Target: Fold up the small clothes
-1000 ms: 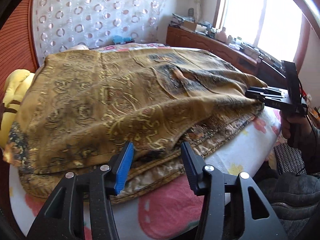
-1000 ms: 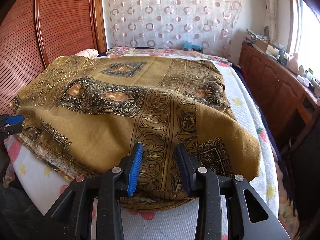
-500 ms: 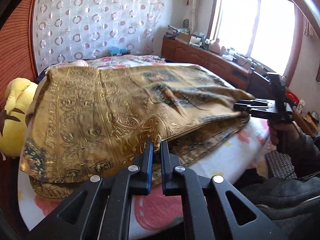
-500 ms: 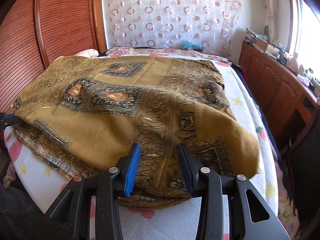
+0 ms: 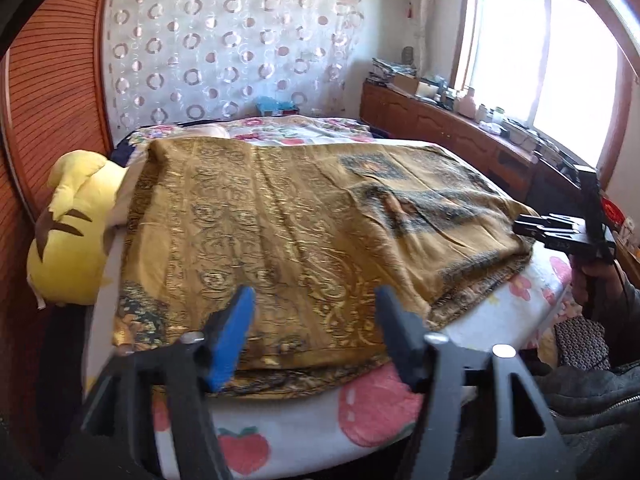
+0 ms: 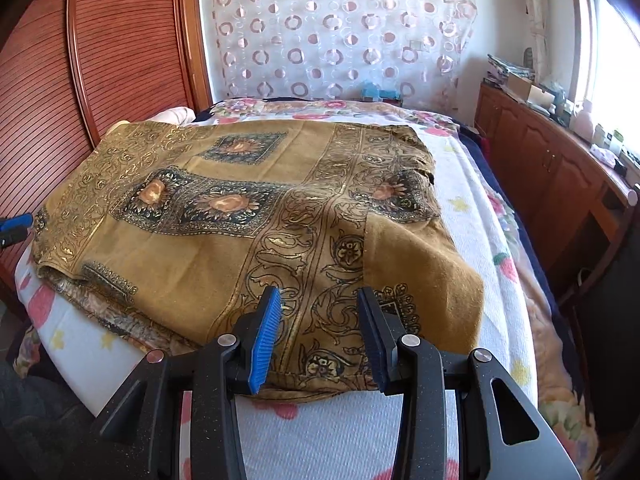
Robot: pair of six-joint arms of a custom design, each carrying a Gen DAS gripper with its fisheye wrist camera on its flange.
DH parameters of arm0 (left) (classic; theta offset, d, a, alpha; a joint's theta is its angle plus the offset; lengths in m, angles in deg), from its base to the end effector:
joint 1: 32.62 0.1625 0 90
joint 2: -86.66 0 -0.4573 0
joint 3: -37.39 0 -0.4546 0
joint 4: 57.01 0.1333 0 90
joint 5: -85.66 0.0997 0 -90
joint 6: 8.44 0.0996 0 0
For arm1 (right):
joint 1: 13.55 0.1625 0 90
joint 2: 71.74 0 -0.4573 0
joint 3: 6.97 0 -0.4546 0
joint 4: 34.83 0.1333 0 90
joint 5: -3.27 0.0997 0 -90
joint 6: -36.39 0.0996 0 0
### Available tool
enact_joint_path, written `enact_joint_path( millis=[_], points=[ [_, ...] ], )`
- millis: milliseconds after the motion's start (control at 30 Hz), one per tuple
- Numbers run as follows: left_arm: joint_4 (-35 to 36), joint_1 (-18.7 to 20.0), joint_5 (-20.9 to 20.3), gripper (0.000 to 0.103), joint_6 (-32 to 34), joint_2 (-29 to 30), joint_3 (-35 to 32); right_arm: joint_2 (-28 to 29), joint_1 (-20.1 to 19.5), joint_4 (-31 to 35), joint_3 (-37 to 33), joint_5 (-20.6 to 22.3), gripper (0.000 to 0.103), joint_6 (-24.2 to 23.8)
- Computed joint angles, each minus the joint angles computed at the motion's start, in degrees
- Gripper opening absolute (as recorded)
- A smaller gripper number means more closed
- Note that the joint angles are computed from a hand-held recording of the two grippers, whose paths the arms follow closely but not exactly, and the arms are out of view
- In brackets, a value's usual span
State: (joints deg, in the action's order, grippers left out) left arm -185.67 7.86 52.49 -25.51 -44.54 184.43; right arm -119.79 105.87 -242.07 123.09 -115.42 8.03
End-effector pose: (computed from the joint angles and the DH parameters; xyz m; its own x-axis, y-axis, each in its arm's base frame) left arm -0.0489 -0.3266 0.3709 -0.7814 0.0207 -0.6237 0.4935 0.6323 -0.5972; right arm 0.3204 -0.3942 0.0386 -0.6015 -0.5049 0.6191 -0.7807 0.5360 -0.3214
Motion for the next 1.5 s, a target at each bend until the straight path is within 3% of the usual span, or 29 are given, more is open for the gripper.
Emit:
enact_joint_path(
  millis=[33, 233, 600, 933, 1300, 1500],
  points=[
    [0.2, 0.1, 1.0, 0.078, -0.3, -0.4, 0.0, 0.1, 0.1, -0.2, -0.1, -0.1, 0.041, -0.1],
    [2.5, 2.8, 6.9, 0.078, -3.7, -2.1, -0.4, 0.3, -0.1, -0.6, 0.0, -0.2, 0.041, -0.2],
    [1.0, 8.2, 10.6, 0.078, -3.1, -1.6, -0.9, 2.8, -0.4, -2.8, -0.6, -0.8, 0.043, -1.5],
    [-3.5, 11.7, 9.8, 0.078, -0.4, 0.0, -1.0, 4.6, -0.4, -7.6, 0.2, -0.5, 0.05, -3.9],
    [-10.7, 15.5, 6.1, 0.078, 3.3, 1.1, -0.8, 4.8, -1.0, -9.7, 0.9, 0.7, 0.052, -4.8],
    [-14.6, 17.3, 2.0, 0.059, 6.1, 2.1, -1.1, 4.7, -1.1, -9.7, 1.0, 0.7, 0.052, -4.9]
  ],
)
